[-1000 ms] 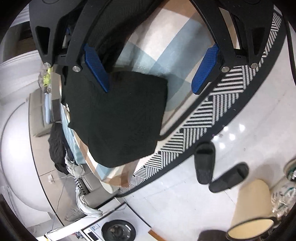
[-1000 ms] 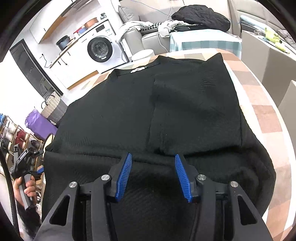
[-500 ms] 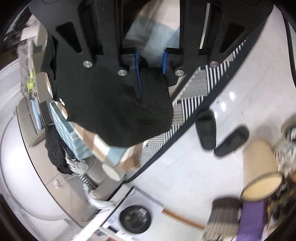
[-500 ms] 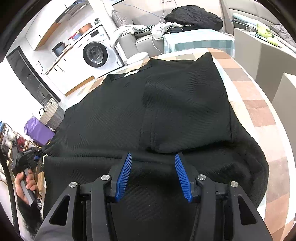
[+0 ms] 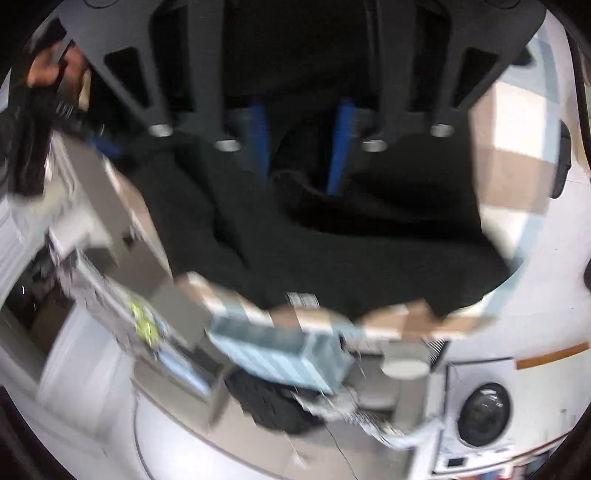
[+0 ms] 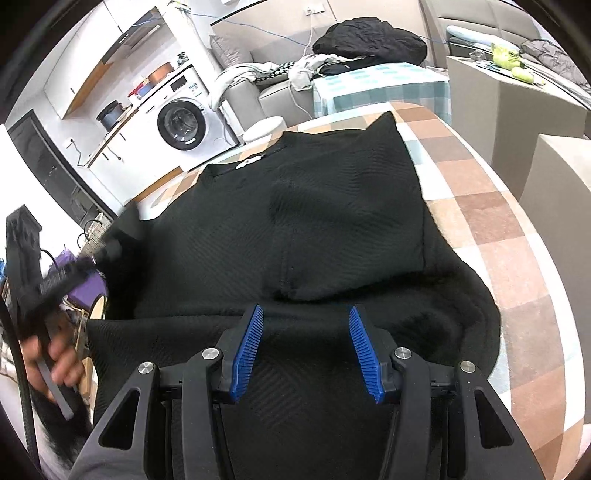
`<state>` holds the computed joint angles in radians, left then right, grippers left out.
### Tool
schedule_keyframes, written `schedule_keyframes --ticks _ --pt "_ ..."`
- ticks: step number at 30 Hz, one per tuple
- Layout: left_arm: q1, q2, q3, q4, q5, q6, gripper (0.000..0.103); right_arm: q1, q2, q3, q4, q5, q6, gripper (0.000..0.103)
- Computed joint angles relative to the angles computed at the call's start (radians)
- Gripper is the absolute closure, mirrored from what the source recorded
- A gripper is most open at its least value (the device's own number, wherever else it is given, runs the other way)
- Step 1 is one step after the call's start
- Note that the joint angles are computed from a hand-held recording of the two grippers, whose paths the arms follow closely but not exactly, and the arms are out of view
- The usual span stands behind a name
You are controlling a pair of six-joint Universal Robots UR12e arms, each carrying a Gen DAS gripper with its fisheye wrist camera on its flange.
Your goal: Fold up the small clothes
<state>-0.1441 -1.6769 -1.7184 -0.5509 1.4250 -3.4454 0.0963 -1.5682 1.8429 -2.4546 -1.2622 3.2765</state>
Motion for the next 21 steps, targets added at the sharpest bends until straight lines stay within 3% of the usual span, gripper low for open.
schedule_keyframes --ticks 1,3,6,11,21 --pt "-0.006 0.002 -0.009 0.003 0.024 -0.006 0.049 -0.002 -0.002 0.001 0.001 -0.001 0.0 0.053" --pt "0.001 0.011 -0.032 0.021 0.026 -0.027 0.042 -0.005 -0.005 0.005 0.001 0.0 0.001 0.053" --pt "0.023 0.025 -0.057 0.01 0.032 -0.091 0.041 -0.008 -0.005 0.007 0.001 0.002 0.001 0.053" --pt "0.077 0.037 -0.112 0.071 0.018 -0.188 0.041 -0.009 -0.003 0.009 0.005 0.011 0.011 0.053" --pt "0.073 -0.068 -0.025 0.04 0.017 -0.238 0.043 -0.017 -0.01 0.018 0.021 0.029 0.016 0.052"
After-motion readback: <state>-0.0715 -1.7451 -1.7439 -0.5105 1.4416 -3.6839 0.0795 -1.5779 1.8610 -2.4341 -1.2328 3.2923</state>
